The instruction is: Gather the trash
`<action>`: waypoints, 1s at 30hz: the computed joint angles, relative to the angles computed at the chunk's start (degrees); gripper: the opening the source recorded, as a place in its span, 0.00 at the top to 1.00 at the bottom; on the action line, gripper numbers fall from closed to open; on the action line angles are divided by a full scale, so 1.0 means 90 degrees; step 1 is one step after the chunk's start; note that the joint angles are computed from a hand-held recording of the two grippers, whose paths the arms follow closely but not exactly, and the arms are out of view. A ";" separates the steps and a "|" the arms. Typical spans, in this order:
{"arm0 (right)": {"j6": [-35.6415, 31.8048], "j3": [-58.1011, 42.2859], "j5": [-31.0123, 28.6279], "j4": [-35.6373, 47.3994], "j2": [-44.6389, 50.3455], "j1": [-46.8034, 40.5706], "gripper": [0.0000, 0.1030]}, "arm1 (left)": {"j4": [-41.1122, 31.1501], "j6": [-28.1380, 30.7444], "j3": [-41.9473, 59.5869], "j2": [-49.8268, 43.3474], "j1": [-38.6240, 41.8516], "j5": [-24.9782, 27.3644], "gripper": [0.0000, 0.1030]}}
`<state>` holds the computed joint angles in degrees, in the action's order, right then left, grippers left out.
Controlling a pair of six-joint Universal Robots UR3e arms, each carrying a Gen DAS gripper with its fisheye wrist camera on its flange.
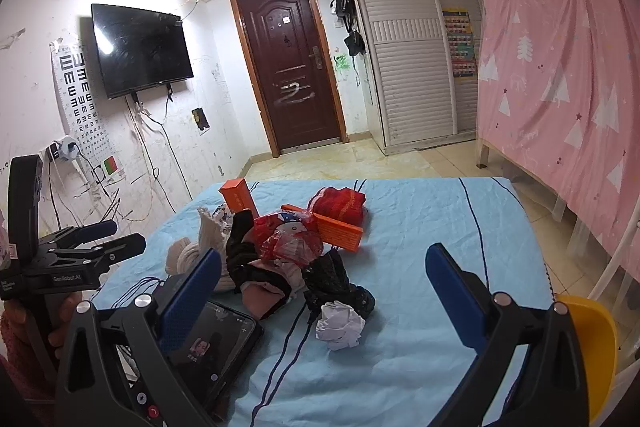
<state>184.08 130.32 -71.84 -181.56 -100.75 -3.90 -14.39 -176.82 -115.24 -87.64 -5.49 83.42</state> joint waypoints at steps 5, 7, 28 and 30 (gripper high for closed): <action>0.0037 0.0009 -0.0066 -0.0134 0.0101 0.0072 0.08 | -0.0005 -0.0004 0.0011 -0.0007 -0.0004 0.0010 0.06; 0.0029 -0.0005 -0.0073 -0.0120 0.0106 0.0077 0.08 | -0.0010 -0.0001 0.0008 0.0002 0.0000 -0.0001 0.06; 0.0000 0.0011 -0.0101 -0.0161 0.0064 0.0086 0.08 | -0.0035 0.0031 0.0063 0.0006 -0.0025 0.0023 0.06; -0.0017 0.0017 -0.0087 -0.0144 0.0029 0.0071 0.08 | -0.0035 0.0035 0.0062 0.0002 -0.0024 0.0021 0.06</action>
<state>183.92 130.47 -72.63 -182.85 -100.49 -3.26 -14.71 -176.50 -114.68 -87.63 -5.71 83.61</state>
